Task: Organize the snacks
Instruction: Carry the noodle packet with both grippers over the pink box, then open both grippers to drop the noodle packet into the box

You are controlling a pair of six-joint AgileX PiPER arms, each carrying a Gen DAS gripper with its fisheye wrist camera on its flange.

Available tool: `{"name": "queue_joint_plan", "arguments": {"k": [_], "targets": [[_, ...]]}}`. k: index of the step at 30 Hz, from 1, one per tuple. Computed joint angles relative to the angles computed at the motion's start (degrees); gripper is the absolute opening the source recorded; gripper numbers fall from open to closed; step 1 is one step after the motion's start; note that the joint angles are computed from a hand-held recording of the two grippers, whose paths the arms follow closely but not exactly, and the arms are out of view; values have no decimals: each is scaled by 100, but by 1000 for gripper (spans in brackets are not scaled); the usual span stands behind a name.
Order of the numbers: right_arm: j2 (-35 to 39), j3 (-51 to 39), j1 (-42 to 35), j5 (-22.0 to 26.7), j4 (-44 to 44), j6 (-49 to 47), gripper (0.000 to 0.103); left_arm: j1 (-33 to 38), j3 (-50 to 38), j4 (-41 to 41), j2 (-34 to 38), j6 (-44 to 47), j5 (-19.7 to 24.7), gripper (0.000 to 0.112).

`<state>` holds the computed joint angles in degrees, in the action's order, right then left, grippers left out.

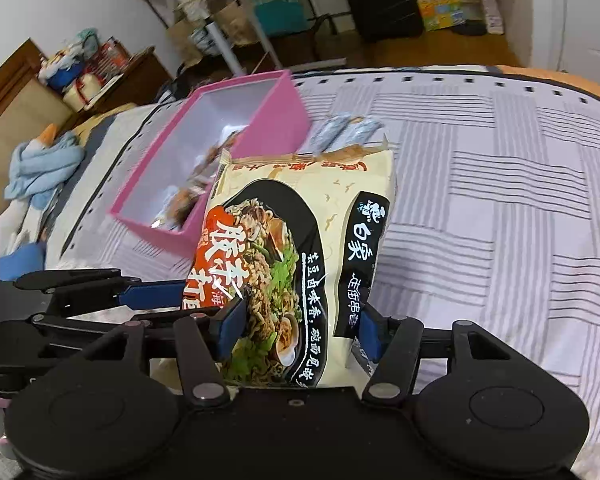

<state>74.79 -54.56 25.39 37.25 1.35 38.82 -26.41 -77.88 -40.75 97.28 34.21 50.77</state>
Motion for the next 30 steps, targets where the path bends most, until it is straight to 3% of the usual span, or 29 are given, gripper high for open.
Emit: {"name": "queue_joint_plan", "arguments": {"k": [5,9,14,19,23,27,30], "targets": [[500,-867,319,241,-47,78,66,602,59,-7,-385,206,423,41],[1060,-1600,272,307,138,-267,66,1056,19,-162,-513,517,404,41],[2061,-2699,-132,340,1020,-1180,66,1445,-487,-200,-137,536,273,41],[3370,-4276,-358,656,1443,-1697,65,1677,-1217,-80,542,379,-64,41],[4498,-5833,-507,1251,1528,-1717,65,1738,-2129,153,1363,91,-158,41],[5569,-7435,-586,1961,1350,-1371,64,1832,-3741,482,2556,-481,387,41],[6505,-9132,-529,2831,941,-1024,64,1806,-5150,759,3491,-831,870,41]]}}
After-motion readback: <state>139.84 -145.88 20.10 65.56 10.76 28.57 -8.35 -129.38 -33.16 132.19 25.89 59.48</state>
